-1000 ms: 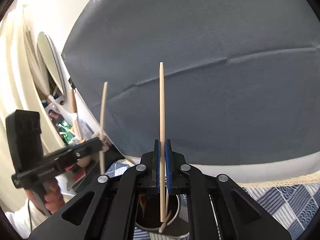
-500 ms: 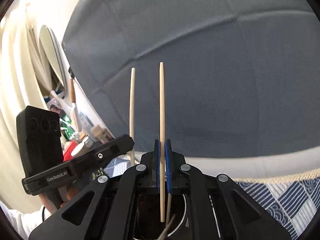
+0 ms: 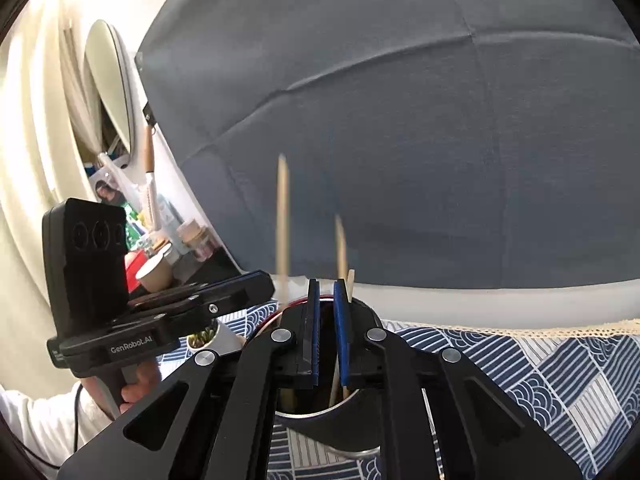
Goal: Organize utensils
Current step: 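Raise both sticks over the black cup and release them inside, then move both open tools back toward the remaining sticks on the cloth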
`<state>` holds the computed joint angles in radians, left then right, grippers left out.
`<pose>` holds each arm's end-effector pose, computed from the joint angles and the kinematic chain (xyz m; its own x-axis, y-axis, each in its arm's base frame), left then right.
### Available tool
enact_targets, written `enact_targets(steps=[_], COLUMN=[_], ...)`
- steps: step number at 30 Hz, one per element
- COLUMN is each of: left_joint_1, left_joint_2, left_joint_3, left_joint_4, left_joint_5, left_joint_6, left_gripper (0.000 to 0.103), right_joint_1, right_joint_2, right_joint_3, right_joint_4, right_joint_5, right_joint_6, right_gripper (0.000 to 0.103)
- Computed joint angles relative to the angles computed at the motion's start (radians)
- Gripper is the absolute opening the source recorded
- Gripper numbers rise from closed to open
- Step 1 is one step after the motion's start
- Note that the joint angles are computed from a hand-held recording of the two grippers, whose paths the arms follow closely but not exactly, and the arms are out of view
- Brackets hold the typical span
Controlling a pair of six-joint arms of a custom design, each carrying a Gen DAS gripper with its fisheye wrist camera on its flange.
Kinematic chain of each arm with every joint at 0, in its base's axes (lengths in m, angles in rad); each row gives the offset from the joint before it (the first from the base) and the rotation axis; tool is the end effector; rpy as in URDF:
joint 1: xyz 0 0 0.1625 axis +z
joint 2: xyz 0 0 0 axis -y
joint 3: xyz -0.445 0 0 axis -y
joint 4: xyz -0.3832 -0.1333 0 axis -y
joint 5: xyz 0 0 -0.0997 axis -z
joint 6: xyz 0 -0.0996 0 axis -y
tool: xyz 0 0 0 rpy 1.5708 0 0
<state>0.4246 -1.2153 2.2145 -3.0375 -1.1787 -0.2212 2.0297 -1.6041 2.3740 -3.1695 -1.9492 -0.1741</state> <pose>-0.3783 -0.3591 0.2202 -0.7030 0.6716 -0.2339 0.6757 0.5280 -0.5145 0.2619 -0.3122 0.3515 -0.8875 -0.2699 0.3736 -0.4600 0.5677 -0.6827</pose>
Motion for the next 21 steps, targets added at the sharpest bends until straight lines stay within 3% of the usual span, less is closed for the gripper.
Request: enact_targets(steps=[2,3,5,6,8,10,12,13,14,17,21], left_joint_1=[-0.017,-0.016,-0.042,-0.057,-0.086,-0.111,-0.137,-0.159,-0.173,-0.211,-0.246], left_joint_2=[-0.016,-0.038,-0.056,-0.066,-0.089,-0.109,-0.136,-0.151,-0.161,-0.201,-0.251], left_joint_3=[0.005,0.019,0.027,0.033,0.043,0.054,0.066,0.078,0.085,0.102,0.112], left_joint_4=[0.018,0.025,0.047,0.061,0.095,0.12,0.156,0.176,0.189,0.262,0.364], left_joint_5=[0.023,0.025,0.07,0.101,0.142,0.173,0.192,0.224,0.242,0.263,0.274], left_joint_6=[-0.013,-0.013,-0.039,-0.047,-0.071,-0.104,-0.146,-0.174,-0.188,-0.248,-0.302], left_gripper=[0.007,0.009,0.033,0.038,0.06,0.069,0.081,0.087,0.089,0.096,0.097], right_joint_1=[0.019,0.031,0.066,0.085,0.108,0.151,0.185,0.2,0.219,0.26,0.307], right_joint_2=[-0.006,-0.009,-0.017,-0.021,-0.041,-0.048,-0.063,-0.073,-0.077,-0.107,-0.157], right_joint_3=[-0.001,-0.001,-0.003,-0.004,-0.005,-0.011,-0.01,-0.005,0.0,0.013,0.016], right_joint_4=[0.005,0.005,0.011,0.014,0.037,0.057,0.079,0.079,0.07,0.089,0.183], right_joint_5=[-0.031,-0.052,-0.104,-0.13,-0.151,-0.208,-0.25,-0.269,-0.294,-0.346,-0.42], right_joint_6=[0.008,0.013,0.03,0.034,0.037,0.048,0.065,0.072,0.082,0.125,0.243], right_gripper=[0.01,0.021,0.041,0.042,0.044,0.052,0.073,0.078,0.087,0.089,0.094])
